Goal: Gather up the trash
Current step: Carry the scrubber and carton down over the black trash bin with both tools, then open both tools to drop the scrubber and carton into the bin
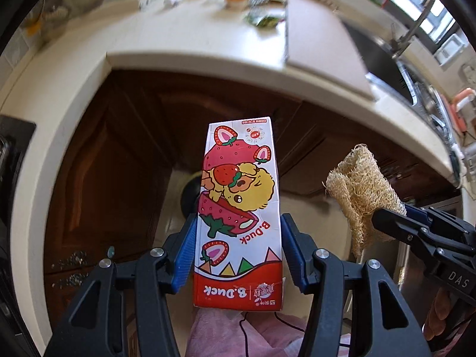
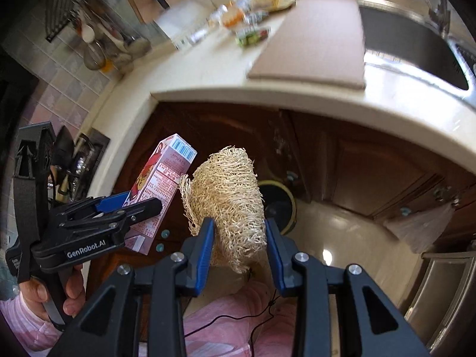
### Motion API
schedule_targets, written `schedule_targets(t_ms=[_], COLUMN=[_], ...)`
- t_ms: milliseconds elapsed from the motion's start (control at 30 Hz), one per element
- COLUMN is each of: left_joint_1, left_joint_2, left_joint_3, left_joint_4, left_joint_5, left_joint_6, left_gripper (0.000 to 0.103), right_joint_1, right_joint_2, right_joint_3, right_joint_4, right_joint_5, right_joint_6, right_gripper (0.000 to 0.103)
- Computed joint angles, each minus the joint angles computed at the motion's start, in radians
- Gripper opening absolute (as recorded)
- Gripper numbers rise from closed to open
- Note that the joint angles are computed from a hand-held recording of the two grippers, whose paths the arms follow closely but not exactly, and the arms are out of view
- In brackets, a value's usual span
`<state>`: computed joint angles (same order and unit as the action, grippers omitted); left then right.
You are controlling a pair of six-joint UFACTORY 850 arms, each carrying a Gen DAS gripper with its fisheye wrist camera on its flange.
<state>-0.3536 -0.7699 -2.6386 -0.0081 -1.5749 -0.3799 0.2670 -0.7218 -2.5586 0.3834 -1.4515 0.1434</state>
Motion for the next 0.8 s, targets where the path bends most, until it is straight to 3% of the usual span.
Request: schedule_targets(t_ms=[233,433,600,800], left_joint_1=[0.030,0.065,0.094,0.107], left_joint_2=[0.121,0.114,0.061,-0.045], left_joint_3=[0.385,0.555,0.638,0.648], left_joint_4=[-0.024,-0.054,-0.058,-0.049], left_joint_5=[0.189,0.278,0.352,0.407], left_joint_6=[0.025,0.048,0.070,0.127], left_gripper=[0.053,0.053,0.053,0.053], right_joint_1=[0.014,0.037,0.069,0.100], right_joint_2=[0.011,-0.025,-0.091,-0.204], right_joint_3=[0.189,0.310,0.369,0.369], right_joint_4=[0.057,0.086,0.075,0.041], right_joint_5=[0.078,0.141,0.206,0.284], right_joint_6=[-0.015,-0.040,-0.046,-0.014], right_gripper=[0.034,0.034,0.034,0.039])
